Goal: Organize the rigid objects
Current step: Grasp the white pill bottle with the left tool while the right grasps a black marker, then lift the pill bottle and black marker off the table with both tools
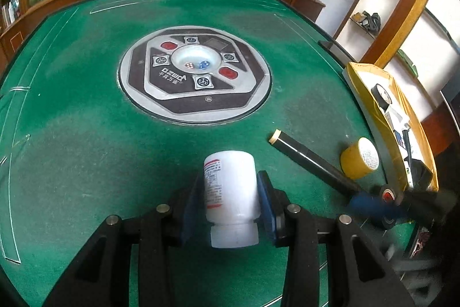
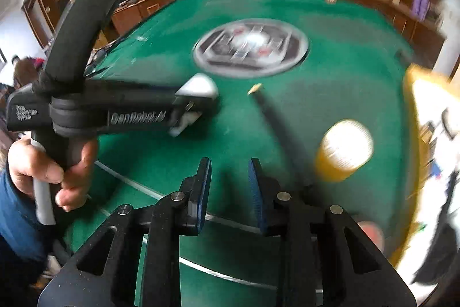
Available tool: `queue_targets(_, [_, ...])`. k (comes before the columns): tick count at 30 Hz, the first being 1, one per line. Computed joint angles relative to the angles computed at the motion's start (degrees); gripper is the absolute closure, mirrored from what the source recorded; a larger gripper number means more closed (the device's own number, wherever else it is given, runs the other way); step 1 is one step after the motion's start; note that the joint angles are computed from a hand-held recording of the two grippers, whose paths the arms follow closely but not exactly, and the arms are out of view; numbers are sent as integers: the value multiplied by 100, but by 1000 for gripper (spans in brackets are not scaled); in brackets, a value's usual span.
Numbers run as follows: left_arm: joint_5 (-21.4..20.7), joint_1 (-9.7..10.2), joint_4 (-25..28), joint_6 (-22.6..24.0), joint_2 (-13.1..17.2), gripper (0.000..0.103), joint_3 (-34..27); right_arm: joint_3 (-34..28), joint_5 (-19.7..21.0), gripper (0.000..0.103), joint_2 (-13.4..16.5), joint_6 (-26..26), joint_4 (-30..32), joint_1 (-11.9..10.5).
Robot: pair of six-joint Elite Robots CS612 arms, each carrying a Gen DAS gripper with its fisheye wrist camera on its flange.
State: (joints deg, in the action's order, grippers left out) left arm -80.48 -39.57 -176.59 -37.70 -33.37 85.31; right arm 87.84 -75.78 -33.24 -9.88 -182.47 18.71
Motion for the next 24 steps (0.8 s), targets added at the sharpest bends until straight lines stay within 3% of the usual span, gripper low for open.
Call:
queue_targets(4, [80,-18,-6,39,-3,63,8,-262,-374,75,60,-154,226,-37])
queue_targets(7, [79,-20,13,81,11,63,-6,-505,-401,75,122,-407,823,-46])
queue_targets(10, [185,-41,5,161,16,63,-5,-773,-753,75,242,-511,1302,43])
queue_targets(12, [211,-43,-29,186,28,63,-6,-754,-753,78,255,-508,1185,45])
queue_targets(14, [264,-53,-59,224,35,63,-4,-688,-847,89,212,-329,1174,80])
queue_targets(19, [730,-162,-66,415,93,64,-49,-400,-1462,89,173,-53,509,300])
queue_targets(22, [1133,-258,125,568,123,64,-118,-345,-989,88,157,272,463,172])
queue_targets(24, [1137,-253,111,532,124,64,-115,-325,-910,88,161,186,400,154])
